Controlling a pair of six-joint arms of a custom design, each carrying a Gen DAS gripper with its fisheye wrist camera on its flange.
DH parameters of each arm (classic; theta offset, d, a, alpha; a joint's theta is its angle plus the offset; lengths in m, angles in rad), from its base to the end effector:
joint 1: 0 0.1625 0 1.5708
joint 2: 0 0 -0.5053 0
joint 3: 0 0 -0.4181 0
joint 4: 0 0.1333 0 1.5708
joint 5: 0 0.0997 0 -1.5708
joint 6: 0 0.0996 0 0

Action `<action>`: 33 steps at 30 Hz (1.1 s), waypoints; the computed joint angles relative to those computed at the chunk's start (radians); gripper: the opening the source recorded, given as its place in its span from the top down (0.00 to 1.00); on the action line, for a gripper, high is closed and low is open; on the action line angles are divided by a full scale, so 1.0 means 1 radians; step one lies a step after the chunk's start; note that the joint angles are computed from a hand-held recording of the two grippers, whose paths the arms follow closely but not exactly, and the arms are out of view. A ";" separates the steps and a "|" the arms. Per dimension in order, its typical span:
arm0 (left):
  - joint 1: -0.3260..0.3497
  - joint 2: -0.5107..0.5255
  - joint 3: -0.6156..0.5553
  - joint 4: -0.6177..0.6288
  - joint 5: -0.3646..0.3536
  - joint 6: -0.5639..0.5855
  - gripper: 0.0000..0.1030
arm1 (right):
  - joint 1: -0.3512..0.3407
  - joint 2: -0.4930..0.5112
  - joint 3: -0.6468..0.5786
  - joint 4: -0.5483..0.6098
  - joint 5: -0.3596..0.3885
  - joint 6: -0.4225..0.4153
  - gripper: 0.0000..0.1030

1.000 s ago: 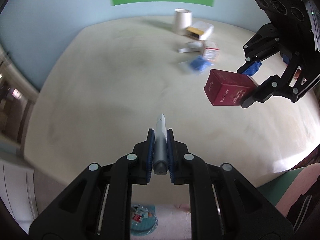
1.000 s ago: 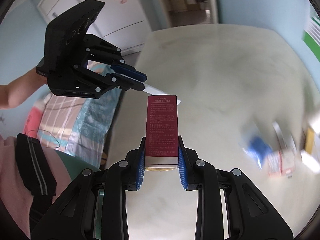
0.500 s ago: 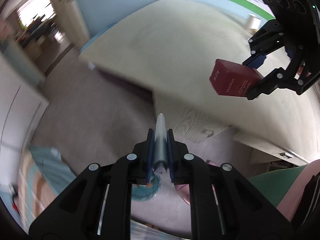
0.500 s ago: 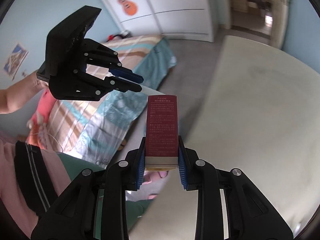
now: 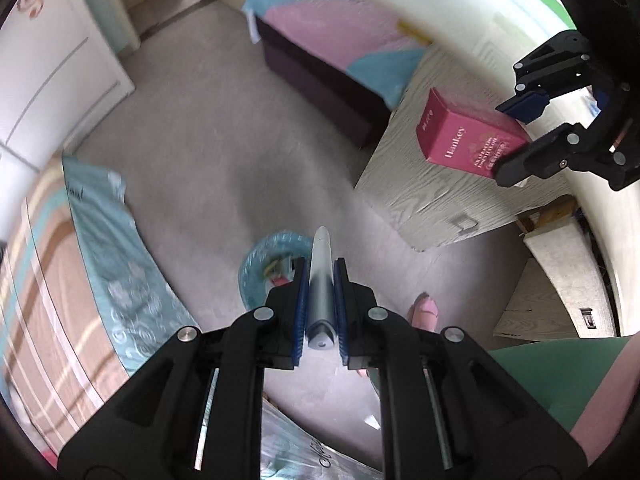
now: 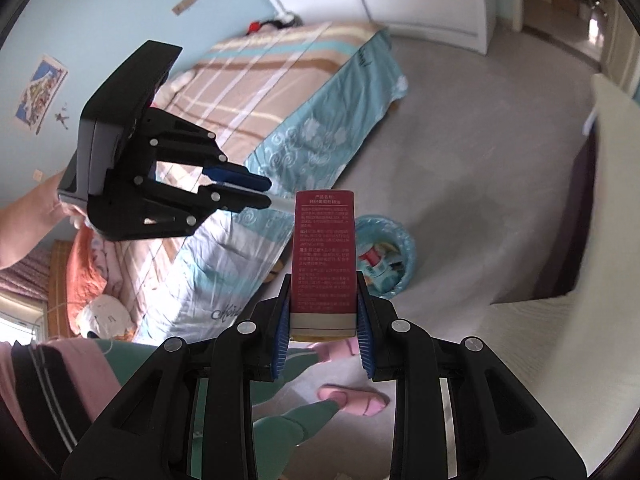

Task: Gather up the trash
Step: 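Carry the marker and red box over the bin and open both tools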

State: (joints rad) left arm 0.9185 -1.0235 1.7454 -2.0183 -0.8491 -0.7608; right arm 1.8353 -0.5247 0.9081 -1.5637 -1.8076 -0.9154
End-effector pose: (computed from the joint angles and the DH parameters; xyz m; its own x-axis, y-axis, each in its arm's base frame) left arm -0.2378 -0.6394 0.2187 -0.7563 -0.0944 -0.6474 0.0868 0.9663 -0.2422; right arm 0.3363 -0.8211 0.1317 -0.3660 -0.9150 -0.1696 -0.8727 0.2742 0.4040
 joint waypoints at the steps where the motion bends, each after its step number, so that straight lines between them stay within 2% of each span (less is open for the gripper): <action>1: 0.012 -0.005 0.014 -0.010 -0.008 -0.005 0.89 | 0.004 0.010 0.004 -0.003 -0.010 0.003 0.72; 10: 0.090 -0.041 0.115 -0.108 -0.064 0.003 0.89 | 0.018 0.122 -0.011 0.007 -0.118 0.069 0.72; 16: 0.125 -0.024 0.133 -0.129 -0.071 0.021 0.89 | 0.015 0.177 -0.021 -0.012 -0.144 0.128 0.69; 19: 0.153 -0.014 0.143 -0.170 -0.098 0.037 0.89 | 0.013 0.195 -0.026 -0.017 -0.156 0.150 0.69; 24: 0.172 -0.003 0.144 -0.165 -0.100 0.021 0.87 | 0.013 0.209 -0.035 -0.027 -0.167 0.172 0.60; 29: 0.167 -0.005 0.150 -0.152 -0.089 0.018 0.69 | 0.012 0.208 -0.044 -0.028 -0.153 0.176 0.55; 33: 0.162 -0.006 0.155 -0.153 -0.086 0.017 0.67 | 0.008 0.200 -0.045 -0.035 -0.140 0.191 0.54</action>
State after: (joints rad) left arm 1.0801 -1.0296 1.9005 -2.1714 -0.9347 -0.7441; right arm 1.8428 -0.3246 0.8632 -1.5983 -1.9475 -0.7248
